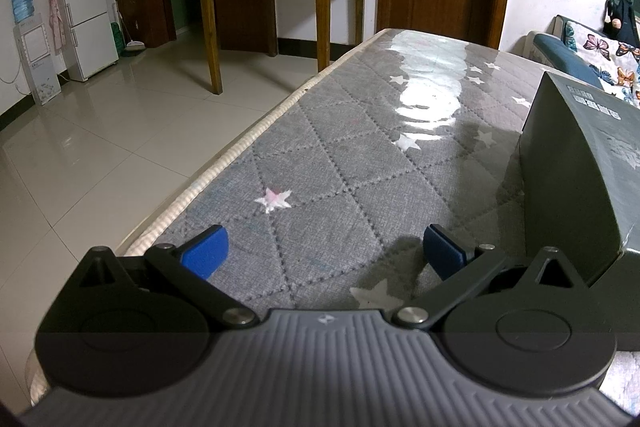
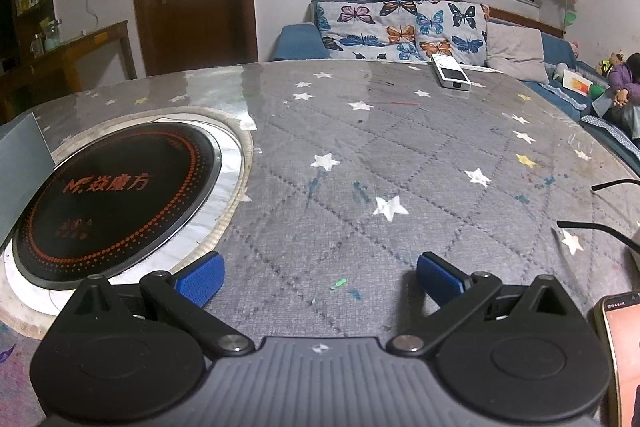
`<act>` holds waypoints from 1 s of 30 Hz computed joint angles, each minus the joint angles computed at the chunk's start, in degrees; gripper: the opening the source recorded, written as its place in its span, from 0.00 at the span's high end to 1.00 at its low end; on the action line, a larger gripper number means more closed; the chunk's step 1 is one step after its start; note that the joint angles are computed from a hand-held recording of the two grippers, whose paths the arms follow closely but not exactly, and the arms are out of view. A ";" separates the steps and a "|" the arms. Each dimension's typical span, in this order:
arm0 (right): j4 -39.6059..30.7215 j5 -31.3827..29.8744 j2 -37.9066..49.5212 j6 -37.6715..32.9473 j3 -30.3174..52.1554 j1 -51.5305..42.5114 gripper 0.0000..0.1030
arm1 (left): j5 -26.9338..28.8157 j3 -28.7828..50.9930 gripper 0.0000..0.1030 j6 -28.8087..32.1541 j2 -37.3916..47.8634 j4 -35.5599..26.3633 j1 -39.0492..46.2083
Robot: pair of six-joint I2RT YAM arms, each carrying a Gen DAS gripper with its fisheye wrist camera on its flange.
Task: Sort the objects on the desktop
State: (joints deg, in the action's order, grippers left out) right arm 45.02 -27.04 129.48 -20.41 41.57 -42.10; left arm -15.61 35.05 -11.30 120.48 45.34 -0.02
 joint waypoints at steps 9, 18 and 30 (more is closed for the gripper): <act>0.69 0.42 -0.06 -0.05 -0.56 0.27 0.00 | -0.37 0.22 0.00 -0.29 0.28 0.04 -0.45; 1.14 0.41 0.12 0.10 -0.80 0.30 0.00 | -0.27 0.10 0.00 -0.20 0.14 0.04 -0.31; 1.14 0.44 -0.02 0.10 -0.94 0.32 0.00 | -0.34 0.13 0.00 -0.22 -0.03 -0.20 -0.37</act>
State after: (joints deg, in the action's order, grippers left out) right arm 46.16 -26.60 129.47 -20.31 40.63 -41.78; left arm -15.95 35.18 -11.53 120.46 45.14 -0.39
